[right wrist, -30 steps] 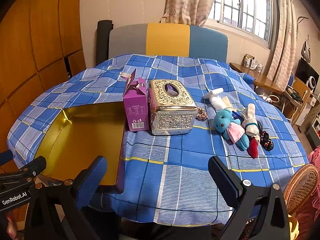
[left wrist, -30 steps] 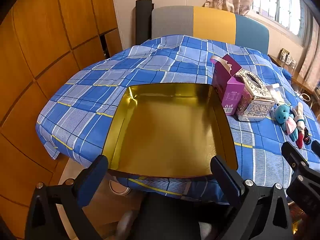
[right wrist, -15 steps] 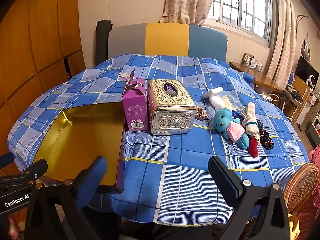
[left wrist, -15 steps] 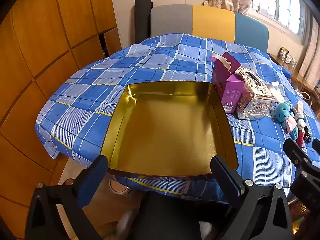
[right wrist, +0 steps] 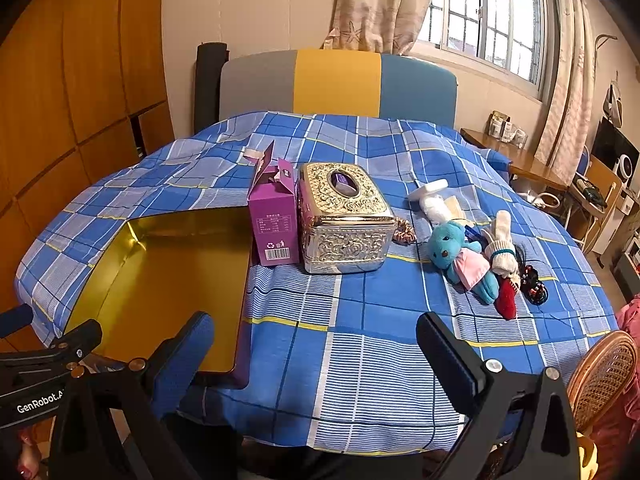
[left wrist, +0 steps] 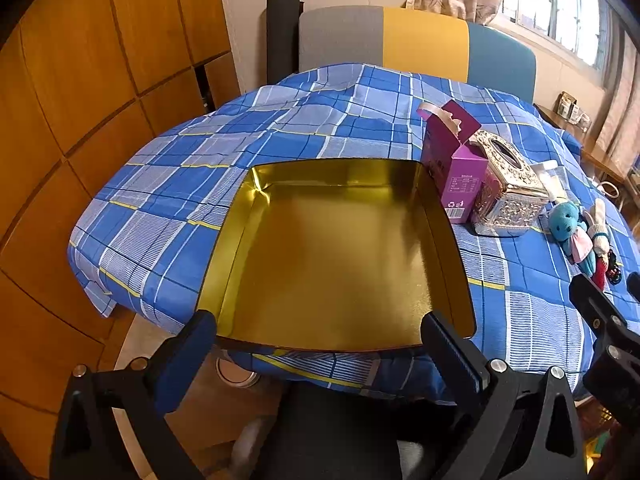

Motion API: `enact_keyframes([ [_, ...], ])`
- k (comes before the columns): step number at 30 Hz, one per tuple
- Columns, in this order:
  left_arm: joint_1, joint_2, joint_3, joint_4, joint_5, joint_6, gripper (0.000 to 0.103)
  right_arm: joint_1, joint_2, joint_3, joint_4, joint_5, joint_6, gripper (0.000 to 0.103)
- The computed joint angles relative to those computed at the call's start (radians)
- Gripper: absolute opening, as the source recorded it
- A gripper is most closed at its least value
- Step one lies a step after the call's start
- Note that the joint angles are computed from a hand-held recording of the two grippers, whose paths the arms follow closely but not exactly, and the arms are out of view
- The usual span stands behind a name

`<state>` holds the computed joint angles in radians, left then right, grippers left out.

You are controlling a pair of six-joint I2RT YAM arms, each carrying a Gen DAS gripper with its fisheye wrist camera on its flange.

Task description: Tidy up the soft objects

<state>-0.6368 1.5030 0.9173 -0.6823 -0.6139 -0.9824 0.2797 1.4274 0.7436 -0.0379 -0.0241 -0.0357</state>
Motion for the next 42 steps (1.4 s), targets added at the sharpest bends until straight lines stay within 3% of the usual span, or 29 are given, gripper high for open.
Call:
enact_keyframes([
  [9, 0.035, -0.023, -0.108, 0.251, 0.182, 0.113, 0.103, -0.061, 0.051, 0.017, 0.011, -0.014, -0.036, 0.102],
  [14, 0.023, 0.051, -0.076, 0.284, 0.238, 0.156, 0.103, -0.146, 0.148, 0.052, 0.001, -0.057, -0.093, 0.095],
  [19, 0.033, 0.091, -0.084, 0.408, 0.388, 0.220, 0.103, -0.256, 0.302, 0.126, 0.014, -0.079, -0.166, 0.085],
  [21, 0.026, 0.122, -0.056, 0.420, 0.405, 0.232, 0.103, -0.303, 0.360, 0.181, 0.002, -0.093, -0.170, 0.083],
  [29, 0.027, 0.234, 0.055, 0.463, 0.507, 0.256, 0.103, -0.489, 0.618, 0.561, -0.054, -0.133, -0.079, 0.079],
  [32, 0.026, 0.280, 0.097, 0.475, 0.542, 0.245, 0.103, -0.522, 0.779, 0.824, -0.179, -0.151, -0.030, 0.077],
  [34, 0.023, 0.299, 0.108, 0.509, 0.572, 0.231, 0.103, -0.534, 0.895, 1.012, -0.263, -0.147, -0.013, 0.063],
  [39, 0.046, 0.411, 0.206, 0.485, 0.786, 0.244, 0.103, -0.541, 1.131, 1.397, -0.483, -0.183, -0.051, 0.062],
  [42, 0.032, 0.463, 0.260, 0.490, 0.808, 0.275, 0.103, -0.541, 1.219, 1.527, -0.552, -0.169, -0.074, 0.062],
])
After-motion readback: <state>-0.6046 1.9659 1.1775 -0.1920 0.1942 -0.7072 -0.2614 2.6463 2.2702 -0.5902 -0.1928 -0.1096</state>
